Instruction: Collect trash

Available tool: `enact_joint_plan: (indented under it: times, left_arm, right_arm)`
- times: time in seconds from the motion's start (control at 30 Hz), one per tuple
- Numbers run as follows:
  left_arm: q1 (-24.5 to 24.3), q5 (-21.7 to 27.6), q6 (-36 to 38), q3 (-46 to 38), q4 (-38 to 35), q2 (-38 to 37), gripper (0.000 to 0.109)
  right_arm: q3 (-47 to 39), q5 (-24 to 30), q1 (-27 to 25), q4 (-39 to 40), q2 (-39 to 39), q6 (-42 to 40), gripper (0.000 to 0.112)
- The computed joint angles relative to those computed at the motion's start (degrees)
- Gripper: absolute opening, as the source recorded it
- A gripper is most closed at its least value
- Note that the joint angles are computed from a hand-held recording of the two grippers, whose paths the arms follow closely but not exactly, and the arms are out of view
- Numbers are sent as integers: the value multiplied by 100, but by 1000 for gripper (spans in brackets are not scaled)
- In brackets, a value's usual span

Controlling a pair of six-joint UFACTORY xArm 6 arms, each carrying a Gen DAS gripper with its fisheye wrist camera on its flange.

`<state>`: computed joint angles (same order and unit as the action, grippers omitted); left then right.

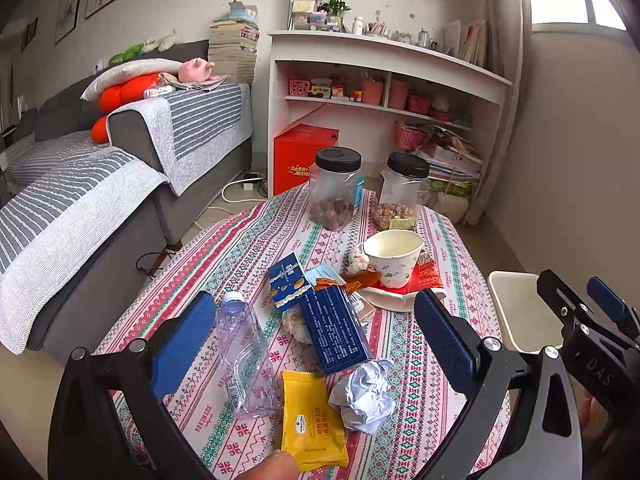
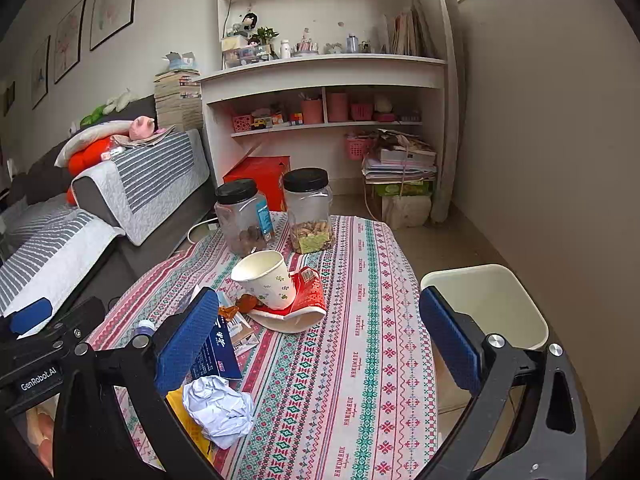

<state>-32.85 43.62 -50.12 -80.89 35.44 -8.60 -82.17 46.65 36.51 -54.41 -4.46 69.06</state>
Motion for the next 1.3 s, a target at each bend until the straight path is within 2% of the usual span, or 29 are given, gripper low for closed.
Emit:
enact_joint_plan:
  times: [0.77, 1.3]
  left_arm:
    - [20, -19, -11, 119, -9, -65, 97]
    - [-20, 242, 122, -126, -184, 79, 97]
  right_arm:
    - [25, -48, -28, 32, -11, -10, 96]
    - [40, -20, 33, 40, 15, 32, 96]
